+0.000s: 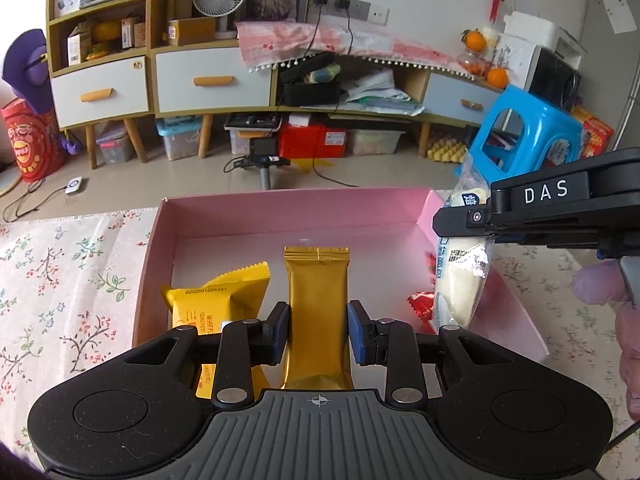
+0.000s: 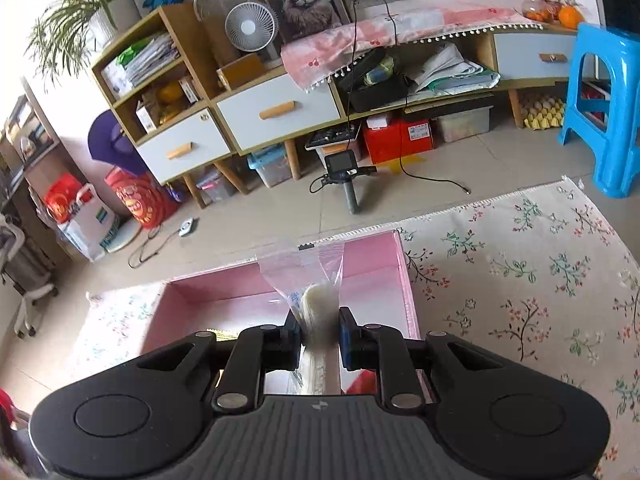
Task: Organize snacks
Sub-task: 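Carry the gold bar into the box and open left tool while right tool releases clear bag there, then move both open tools back from the box to the snack pile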
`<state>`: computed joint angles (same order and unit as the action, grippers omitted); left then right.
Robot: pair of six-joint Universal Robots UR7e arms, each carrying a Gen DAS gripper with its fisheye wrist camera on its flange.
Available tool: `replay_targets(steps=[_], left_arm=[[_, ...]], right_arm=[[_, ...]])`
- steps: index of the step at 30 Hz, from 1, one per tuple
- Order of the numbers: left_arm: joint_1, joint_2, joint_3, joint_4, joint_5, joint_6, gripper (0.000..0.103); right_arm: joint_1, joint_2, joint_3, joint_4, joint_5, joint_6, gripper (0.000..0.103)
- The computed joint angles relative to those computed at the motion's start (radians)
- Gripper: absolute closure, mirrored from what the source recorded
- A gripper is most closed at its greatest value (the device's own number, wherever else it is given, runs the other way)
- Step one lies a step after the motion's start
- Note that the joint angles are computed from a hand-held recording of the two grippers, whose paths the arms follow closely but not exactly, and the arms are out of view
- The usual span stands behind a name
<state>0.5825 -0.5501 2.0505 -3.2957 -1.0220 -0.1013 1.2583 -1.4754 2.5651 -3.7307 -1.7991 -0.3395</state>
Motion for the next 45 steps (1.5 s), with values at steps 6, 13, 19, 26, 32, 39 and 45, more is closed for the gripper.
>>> replay_targets(steps=[6, 13, 19, 26, 32, 39, 45], left_arm=[[-0.002, 0.023, -0.018, -0.003, 0.03, 0.01, 0.071], [-0.005, 0.013, -0.01, 0.004, 0.034, -0.015, 0.051], [-0.028, -0.013, 0.017, 0.004, 0.034, -0.032, 0.032], [-0.061, -0.06, 0.066, 0.004, 0.034, -0.072, 0.019], [-0.089, -0.113, 0.127, 0.011, 0.032, -0.086, 0.013], [-0.115, -0.178, 0.197, 0.037, 0.039, -0.112, 0.009], [-0.14, -0.233, 0.264, 0.044, 0.047, -0.119, 0.006]], right_arm=[[0.004, 0.009, -0.018, 0.01, -0.01, -0.019, 0.092], [0.004, -0.023, -0.005, 0.014, 0.01, -0.011, 0.072], [0.018, -0.071, 0.017, 0.021, -0.004, -0.011, 0.053], [0.047, -0.136, 0.057, 0.019, -0.05, -0.013, 0.034], [0.082, -0.177, 0.099, 0.01, -0.097, -0.015, 0.024], [0.12, -0.196, 0.152, -0.011, -0.137, -0.01, 0.02], [0.152, -0.2, 0.198, -0.039, -0.165, -0.014, 0.016]])
